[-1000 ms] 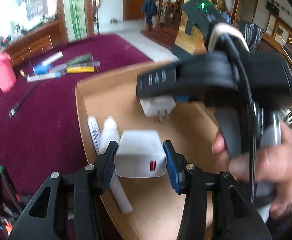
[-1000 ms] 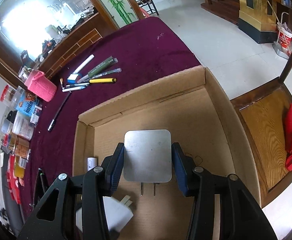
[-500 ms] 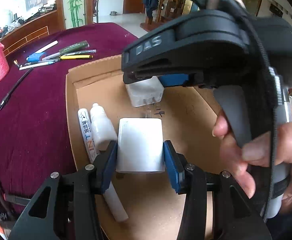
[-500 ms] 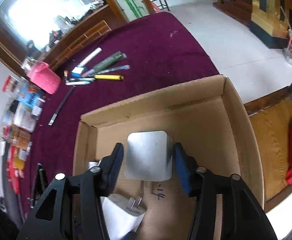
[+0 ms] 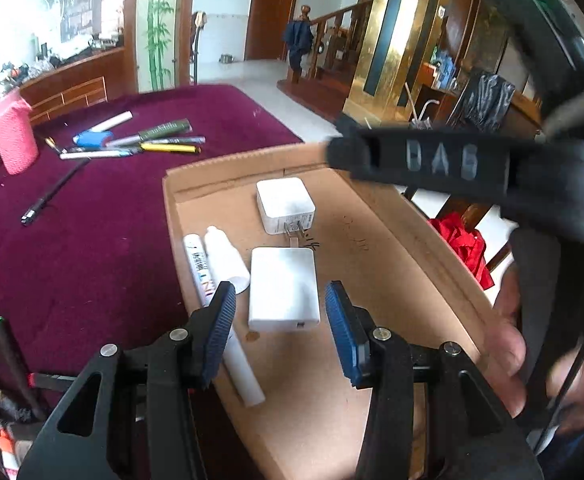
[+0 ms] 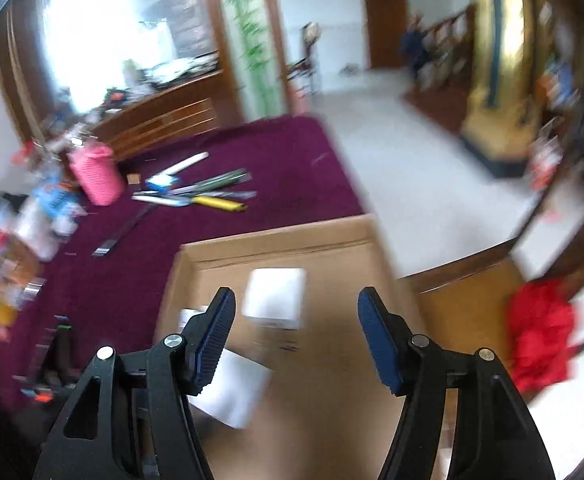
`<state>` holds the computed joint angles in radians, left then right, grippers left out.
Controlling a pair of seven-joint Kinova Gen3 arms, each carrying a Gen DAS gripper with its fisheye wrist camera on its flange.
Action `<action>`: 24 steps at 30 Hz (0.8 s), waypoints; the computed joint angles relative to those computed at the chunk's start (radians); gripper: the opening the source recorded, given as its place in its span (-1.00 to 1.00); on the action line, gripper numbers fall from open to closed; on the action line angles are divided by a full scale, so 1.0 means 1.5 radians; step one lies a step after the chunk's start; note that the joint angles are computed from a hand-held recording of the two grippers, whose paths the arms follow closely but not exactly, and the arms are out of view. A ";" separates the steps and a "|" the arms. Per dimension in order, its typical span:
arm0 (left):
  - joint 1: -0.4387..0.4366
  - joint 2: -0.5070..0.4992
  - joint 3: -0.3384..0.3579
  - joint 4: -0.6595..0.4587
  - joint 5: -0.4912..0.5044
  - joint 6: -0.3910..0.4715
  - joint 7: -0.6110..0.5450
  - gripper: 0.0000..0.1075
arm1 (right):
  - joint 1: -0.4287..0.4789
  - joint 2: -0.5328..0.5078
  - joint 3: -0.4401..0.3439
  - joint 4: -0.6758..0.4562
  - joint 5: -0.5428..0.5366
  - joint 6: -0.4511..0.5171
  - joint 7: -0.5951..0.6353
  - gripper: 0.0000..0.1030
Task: Organize rigid objects
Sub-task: 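Move both tools back toward the black markers on the table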
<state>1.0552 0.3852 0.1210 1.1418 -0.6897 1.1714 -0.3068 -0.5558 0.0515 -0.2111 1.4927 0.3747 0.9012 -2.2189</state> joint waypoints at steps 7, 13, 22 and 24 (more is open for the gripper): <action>0.023 -0.079 0.021 0.102 -0.069 -0.004 0.081 -0.17 | 0.179 -0.135 -0.211 0.154 0.123 -0.126 -0.190 0.37; 0.031 -0.151 0.069 0.200 -0.137 0.021 0.168 -0.13 | 0.195 -0.165 -0.289 0.214 0.255 -0.149 -0.328 0.37; 0.004 -0.251 0.152 0.333 -0.153 0.085 0.280 -0.07 | 0.017 -0.133 -0.187 0.234 0.160 -0.226 -0.239 0.44; -0.008 -0.271 0.170 0.360 -0.148 0.098 0.303 -0.07 | 0.039 -0.118 -0.220 0.225 0.123 -0.228 -0.201 0.44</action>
